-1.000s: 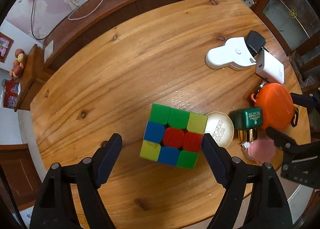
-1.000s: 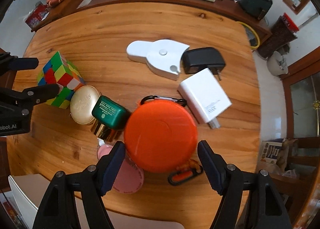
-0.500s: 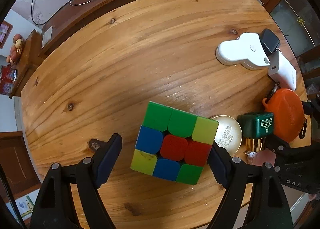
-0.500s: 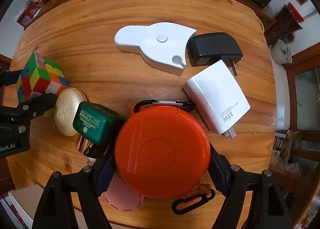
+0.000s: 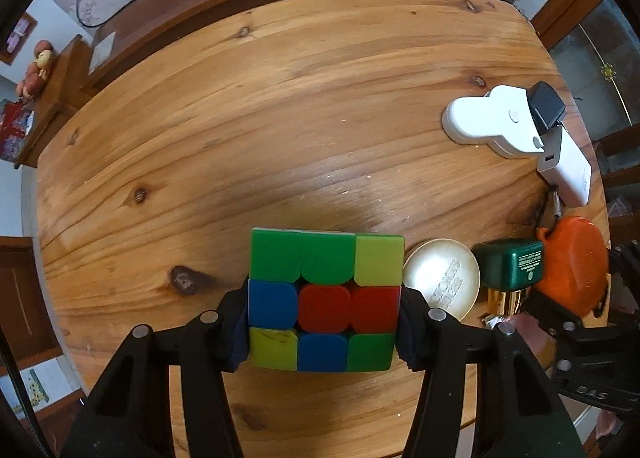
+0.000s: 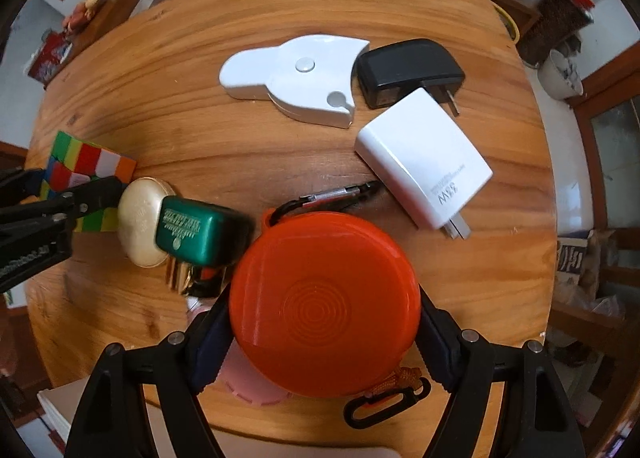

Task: Organize rigid objects
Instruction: 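Grasp the Rubik's cube with the left tool while the right tool grasps the orange case, then carry the cube and orange case over the tray and open both tools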

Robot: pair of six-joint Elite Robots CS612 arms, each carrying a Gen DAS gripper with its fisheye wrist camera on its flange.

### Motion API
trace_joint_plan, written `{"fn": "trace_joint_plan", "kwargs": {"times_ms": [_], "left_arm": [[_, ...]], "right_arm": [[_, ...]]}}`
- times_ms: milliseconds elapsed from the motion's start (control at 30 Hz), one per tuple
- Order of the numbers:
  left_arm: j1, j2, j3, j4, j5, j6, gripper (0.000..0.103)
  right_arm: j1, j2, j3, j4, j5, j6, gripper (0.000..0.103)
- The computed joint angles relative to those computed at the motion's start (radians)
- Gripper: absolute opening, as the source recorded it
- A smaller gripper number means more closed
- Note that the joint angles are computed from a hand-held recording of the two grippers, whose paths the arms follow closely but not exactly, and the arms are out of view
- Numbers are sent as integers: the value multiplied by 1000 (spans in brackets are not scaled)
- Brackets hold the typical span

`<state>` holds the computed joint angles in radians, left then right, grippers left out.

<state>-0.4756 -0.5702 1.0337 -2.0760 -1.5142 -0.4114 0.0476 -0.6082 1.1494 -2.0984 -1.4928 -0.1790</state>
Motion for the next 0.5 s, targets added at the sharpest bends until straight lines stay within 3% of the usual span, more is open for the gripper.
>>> {"fn": "trace_joint_plan", "kwargs": {"times_ms": [300,500], "left_arm": [[-27,-114,133,-107,30,-31,59],[-47,-213,240,-183,33,-37,59]], "right_arm": [[-30,-76,86,-59,108,32,81],[-48,-171,193,-157,206,38,81]]}}
